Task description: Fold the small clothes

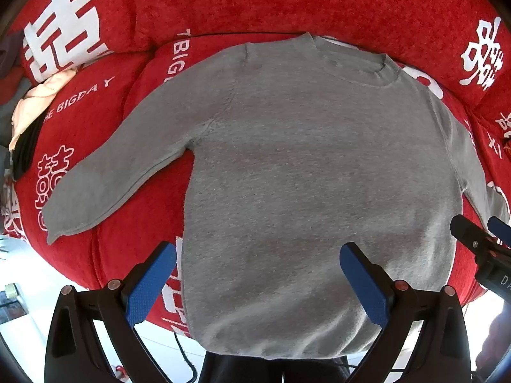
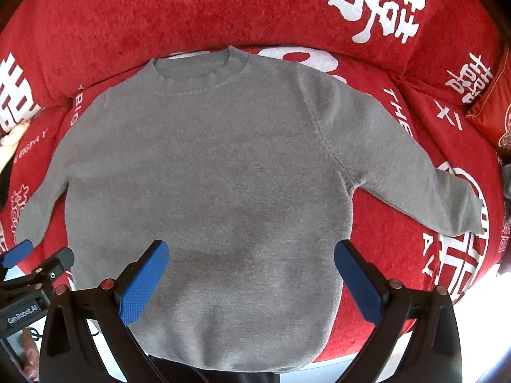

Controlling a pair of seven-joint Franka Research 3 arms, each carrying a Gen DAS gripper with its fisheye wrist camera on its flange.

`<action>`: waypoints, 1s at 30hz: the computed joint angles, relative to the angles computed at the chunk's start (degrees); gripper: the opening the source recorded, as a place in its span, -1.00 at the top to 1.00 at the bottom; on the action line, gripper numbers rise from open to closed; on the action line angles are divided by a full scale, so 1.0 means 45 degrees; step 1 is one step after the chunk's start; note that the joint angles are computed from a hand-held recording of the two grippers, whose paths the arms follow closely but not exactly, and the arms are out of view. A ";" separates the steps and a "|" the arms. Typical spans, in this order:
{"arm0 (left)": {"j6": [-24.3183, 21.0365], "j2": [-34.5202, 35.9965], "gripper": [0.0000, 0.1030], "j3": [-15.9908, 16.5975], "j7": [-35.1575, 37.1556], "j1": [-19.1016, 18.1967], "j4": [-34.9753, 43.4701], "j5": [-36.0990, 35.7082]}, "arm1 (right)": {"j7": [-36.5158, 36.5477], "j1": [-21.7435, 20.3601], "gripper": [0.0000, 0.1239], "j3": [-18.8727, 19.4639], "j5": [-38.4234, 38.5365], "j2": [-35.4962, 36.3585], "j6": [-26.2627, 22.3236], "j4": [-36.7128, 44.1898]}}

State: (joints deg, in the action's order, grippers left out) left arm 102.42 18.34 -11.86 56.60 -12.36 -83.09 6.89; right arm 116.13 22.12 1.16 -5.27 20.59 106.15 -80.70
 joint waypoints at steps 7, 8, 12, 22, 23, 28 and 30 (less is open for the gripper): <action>0.0123 -0.0268 -1.00 0.0050 0.0145 0.0169 -0.0379 -0.0109 | -0.0028 0.0220 -0.66 0.0004 -0.0361 0.0144 -0.0194 0.0198; 0.0136 -0.0297 -1.00 0.0059 0.0149 0.0190 -0.0420 -0.0118 | -0.0058 0.0268 -0.66 0.0005 -0.0449 0.0190 -0.0249 0.0272; 0.0237 -0.0380 -1.00 0.0089 0.0135 0.0278 -0.0571 -0.0169 | -0.0227 0.0338 -0.66 0.0046 -0.0423 0.0364 -0.0230 0.0575; 0.0991 -0.1122 -1.00 0.0313 0.0147 0.0823 -0.1890 -0.0380 | -0.0329 0.0410 -0.66 0.0200 0.0429 0.0785 0.0117 0.0915; 0.1072 -0.1243 -1.00 0.0356 0.0090 0.0898 -0.2094 -0.0397 | -0.0371 0.0440 -0.66 0.0232 0.0530 0.0875 0.0130 0.1000; 0.1335 -0.1871 -1.00 0.0604 -0.0228 0.1368 -0.3174 -0.0525 | -0.0579 0.0730 -0.66 0.0379 0.0958 0.1660 -0.0087 0.1975; 0.1570 -0.2266 -1.00 0.0705 -0.0177 0.1617 -0.3745 -0.0721 | -0.0645 0.0923 -0.66 0.0399 0.1005 0.1991 -0.0192 0.2435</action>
State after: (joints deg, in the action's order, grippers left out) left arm 109.49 8.15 -8.68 55.81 -5.08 -99.94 3.65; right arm 113.23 26.27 2.96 -0.75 29.55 105.29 -69.74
